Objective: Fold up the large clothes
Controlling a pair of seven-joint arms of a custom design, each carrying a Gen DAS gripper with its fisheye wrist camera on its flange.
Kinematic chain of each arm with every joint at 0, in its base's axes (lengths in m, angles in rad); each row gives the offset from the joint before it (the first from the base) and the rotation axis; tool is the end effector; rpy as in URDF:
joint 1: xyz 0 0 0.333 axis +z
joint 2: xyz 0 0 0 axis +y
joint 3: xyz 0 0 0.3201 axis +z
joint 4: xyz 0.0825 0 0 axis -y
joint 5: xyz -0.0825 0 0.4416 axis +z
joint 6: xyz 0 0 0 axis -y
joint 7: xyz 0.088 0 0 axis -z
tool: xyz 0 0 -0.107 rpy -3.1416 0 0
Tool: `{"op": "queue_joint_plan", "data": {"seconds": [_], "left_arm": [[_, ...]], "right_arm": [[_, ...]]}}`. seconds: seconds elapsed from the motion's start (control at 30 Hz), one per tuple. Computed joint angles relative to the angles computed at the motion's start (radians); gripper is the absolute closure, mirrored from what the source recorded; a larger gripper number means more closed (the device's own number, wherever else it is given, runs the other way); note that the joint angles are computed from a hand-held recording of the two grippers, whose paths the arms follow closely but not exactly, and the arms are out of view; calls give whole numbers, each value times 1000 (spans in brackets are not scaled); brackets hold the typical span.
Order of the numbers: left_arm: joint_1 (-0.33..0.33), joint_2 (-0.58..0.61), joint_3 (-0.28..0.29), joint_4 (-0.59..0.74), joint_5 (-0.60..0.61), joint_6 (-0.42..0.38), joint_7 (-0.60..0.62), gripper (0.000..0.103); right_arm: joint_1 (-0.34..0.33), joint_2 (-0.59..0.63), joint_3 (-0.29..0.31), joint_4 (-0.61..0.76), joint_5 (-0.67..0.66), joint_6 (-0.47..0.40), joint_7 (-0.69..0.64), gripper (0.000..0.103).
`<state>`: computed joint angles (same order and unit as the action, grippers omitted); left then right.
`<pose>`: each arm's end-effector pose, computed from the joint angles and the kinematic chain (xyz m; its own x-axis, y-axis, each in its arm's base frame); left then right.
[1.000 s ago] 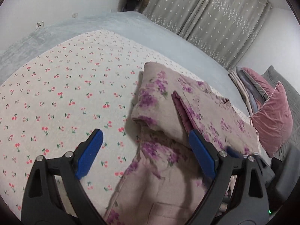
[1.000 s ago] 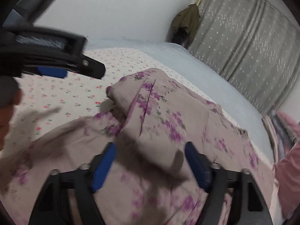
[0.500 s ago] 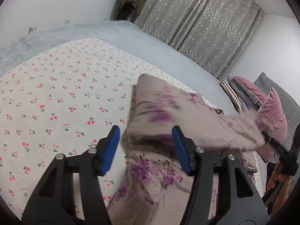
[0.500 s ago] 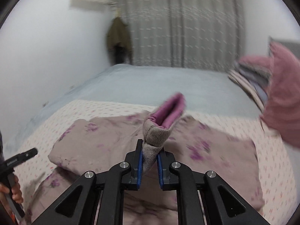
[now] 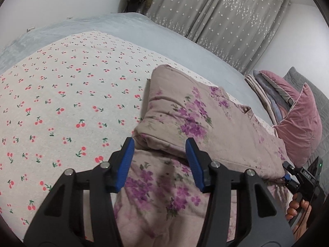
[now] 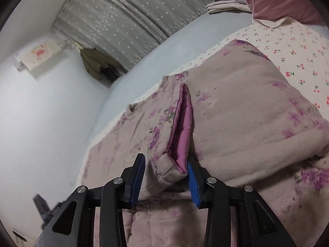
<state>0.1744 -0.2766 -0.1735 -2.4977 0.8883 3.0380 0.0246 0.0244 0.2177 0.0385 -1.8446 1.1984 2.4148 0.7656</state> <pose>0.5153 -0.0600 0.4253 0.4580 -0.8027 0.3820 -0.4792 -0.5849 -0.6544 0.6975 0.0475 0.4251 0.2563 -0.7343 -0.6285 -0.8241 0.1738 -0.5391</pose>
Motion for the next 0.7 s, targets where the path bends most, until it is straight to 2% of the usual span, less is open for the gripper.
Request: {"op": "queue_joint_plan", "data": {"seconds": [0.03, 0.07, 0.1, 0.13, 0.17, 0.2, 0.23, 0.27, 0.3, 0.33, 0.37, 0.4, 0.43, 0.47, 0.57, 0.63, 0.7], "left_arm": [[-18, 2, 9, 2, -23, -14, 23, 50], [-32, 4, 18, 3, -43, -19, 45, 49], [-45, 5, 23, 4, -62, -27, 64, 48], [-63, 6, 30, 7, -88, -43, 91, 44], [-77, 7, 32, 12, -107, -69, 119, 38], [-82, 7, 25, 18, -110, -90, 130, 34], [-90, 7, 20, 25, -112, -117, 149, 27], [-96, 8, 16, 31, -113, -134, 164, 23], [-103, 9, 16, 35, -116, -147, 178, 21], [-114, 7, 17, 39, -127, -167, 199, 20], [-129, 4, 20, 42, -147, -193, 225, 20], [-137, 0, 18, 45, -158, -210, 234, 19], [-144, -7, 17, 42, -168, -223, 239, 17], [-154, -17, 19, 37, -187, -235, 248, 14], [-186, -48, 27, 19, -247, -267, 280, 10], [-200, -64, 22, 10, -273, -287, 289, 10], [-222, -85, 23, -7, -307, -299, 306, 10]], "right_arm": [[20, -8, -1, -3, -56, 40, 15, 78], [42, -29, 4, -22, -90, 114, -9, 80], [47, -59, 15, -49, -54, 168, -79, 80], [60, -83, 6, -68, 9, 189, -156, 80], [41, -92, 31, -77, 26, 221, -191, 80], [57, -90, 30, -83, -27, 284, -173, 80], [108, -67, -6, -84, -149, 345, -103, 79], [124, -45, -19, -77, -314, 349, 26, 77], [148, -28, -47, -68, -409, 329, 99, 77], [138, -37, -39, -79, -434, 323, 120, 72], [107, -61, -5, -104, -389, 347, 89, 65], [107, -81, -4, -119, -355, 354, 64, 59], [101, -104, -2, -133, -339, 344, 41, 45], [100, -126, -5, -150, -339, 339, 28, 37], [97, -214, -19, -222, -321, 341, -36, 36], [105, -280, -28, -284, -338, 343, -26, 35], [104, -356, -50, -344, -341, 308, -31, 34]]}}
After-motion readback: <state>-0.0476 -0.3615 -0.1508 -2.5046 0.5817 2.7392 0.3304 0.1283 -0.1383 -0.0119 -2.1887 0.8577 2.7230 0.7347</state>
